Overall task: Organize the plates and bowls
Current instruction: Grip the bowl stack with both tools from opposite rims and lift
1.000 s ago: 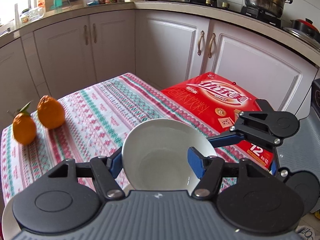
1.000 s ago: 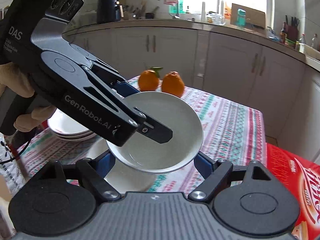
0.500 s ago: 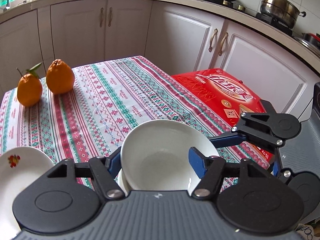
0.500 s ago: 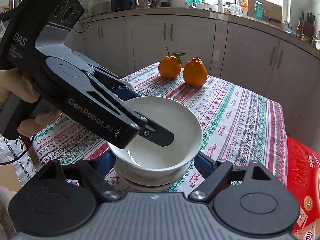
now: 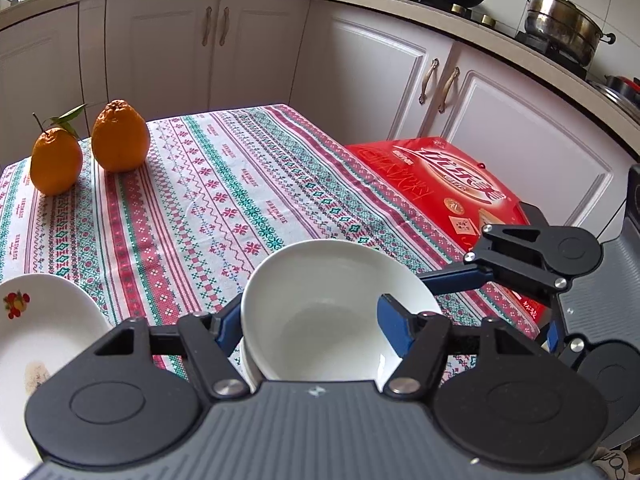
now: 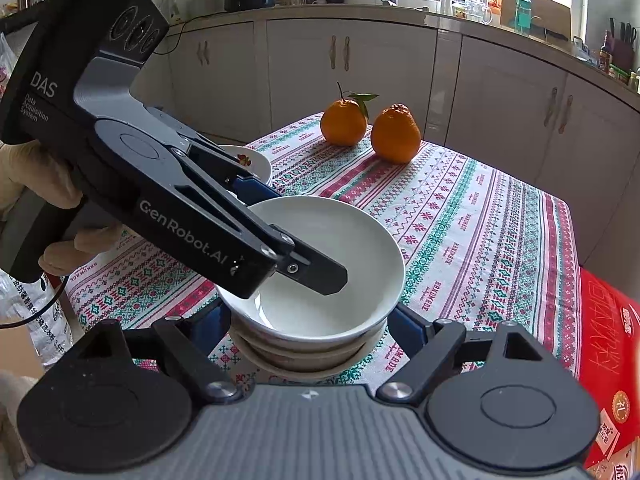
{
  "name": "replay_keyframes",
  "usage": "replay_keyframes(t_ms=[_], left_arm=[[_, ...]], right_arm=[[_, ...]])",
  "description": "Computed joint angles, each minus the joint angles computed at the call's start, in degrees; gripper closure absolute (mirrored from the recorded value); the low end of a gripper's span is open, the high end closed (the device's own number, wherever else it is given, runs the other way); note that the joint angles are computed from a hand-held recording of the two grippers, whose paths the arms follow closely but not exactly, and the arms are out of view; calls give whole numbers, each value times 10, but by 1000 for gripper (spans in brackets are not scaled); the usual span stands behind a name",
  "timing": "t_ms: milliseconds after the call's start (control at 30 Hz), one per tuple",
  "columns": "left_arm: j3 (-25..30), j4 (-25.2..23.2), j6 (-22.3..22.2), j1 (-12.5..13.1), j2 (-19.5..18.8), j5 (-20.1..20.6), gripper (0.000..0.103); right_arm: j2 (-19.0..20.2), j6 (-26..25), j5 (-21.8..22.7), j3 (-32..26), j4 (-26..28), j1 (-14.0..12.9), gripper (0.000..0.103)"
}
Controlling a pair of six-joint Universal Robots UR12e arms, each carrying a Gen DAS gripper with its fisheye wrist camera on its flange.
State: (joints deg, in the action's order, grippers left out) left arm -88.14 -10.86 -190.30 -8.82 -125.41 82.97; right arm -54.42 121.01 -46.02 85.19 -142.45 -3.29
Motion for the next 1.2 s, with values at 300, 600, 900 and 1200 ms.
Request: replay_keyframes(t_ms=[300,600,900,1200], left_arm=[[-10,19,5,2,5,-3,22],[-54,30,70,-1,39,8,15],[-73,-25,152,-8,42,29,15],[-42,-59,225,0,14,-7,16]], right_arm=[[-1,-4,8,2,-7,-2,0],[-8,-61,-2,6,8,-11,0],[3,-142,-44,-11,56,-8,0],[30,-225,-59,-55,115,8,0]])
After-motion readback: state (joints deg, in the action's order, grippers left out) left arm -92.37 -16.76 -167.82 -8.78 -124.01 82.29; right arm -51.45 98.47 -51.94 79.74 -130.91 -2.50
